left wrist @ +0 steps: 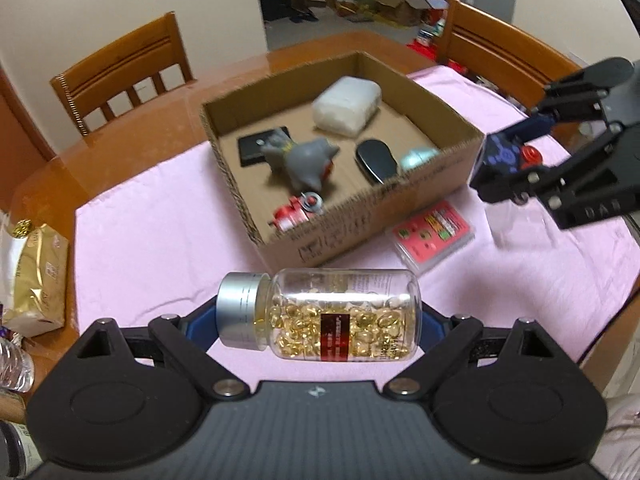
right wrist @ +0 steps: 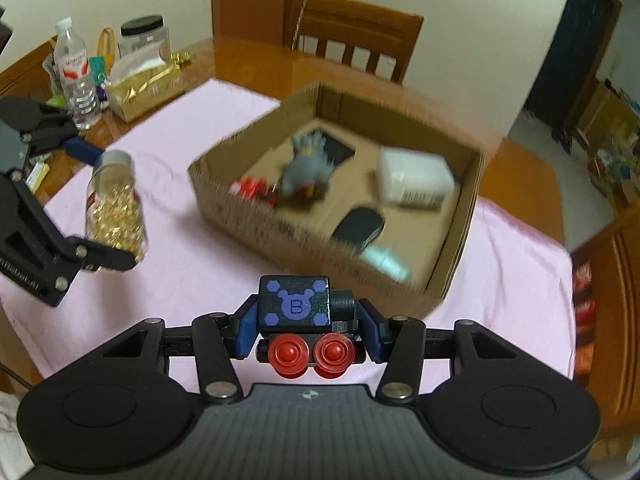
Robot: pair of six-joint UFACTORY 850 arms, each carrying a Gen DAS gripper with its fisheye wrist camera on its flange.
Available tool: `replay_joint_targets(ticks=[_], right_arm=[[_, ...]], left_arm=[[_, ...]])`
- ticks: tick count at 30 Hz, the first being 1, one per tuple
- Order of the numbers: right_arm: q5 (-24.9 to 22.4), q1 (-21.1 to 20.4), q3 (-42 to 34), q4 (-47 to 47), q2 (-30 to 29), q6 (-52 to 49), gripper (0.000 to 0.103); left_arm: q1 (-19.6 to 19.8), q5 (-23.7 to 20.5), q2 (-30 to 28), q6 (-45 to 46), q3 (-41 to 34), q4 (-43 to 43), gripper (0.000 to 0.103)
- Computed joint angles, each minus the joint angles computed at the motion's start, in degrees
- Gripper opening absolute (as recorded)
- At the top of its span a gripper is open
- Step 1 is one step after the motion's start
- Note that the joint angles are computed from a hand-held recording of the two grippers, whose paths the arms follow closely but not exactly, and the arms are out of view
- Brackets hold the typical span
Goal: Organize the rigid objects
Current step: 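Carry the bottle and block into the box and open both tools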
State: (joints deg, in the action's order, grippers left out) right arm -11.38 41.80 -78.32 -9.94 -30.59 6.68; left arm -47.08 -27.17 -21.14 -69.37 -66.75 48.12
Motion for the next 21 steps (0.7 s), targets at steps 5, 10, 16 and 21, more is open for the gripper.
replay_joint_targets(ticks=[5, 10, 16, 21], right_arm=[[-0.58, -2.43, -5.75, 14.03, -3.61, -16.88, 0.056], [-1.21, -4.53, -11.43, 22.36, -7.91, -26.87, 0.056], [-2.21, -5.93, -17.57, 19.55, -13.01, -24.89, 0.056], [-1.86, -6.58, -21.39, 12.57, -16.21, -17.82, 0.072]], left_arm=[[0.42, -1.73, -0.67, 0.02, -2.11, -1.68, 0.093], [0.71, -2.93, -1.93, 0.23, -4.02, -3.69, 0.093], [0.50, -5.99, -3.17, -0.04, -6.43, -4.07, 0.093], [0.61, -7.97, -4.33, -0.06, -8.57, -3.94, 0.093]])
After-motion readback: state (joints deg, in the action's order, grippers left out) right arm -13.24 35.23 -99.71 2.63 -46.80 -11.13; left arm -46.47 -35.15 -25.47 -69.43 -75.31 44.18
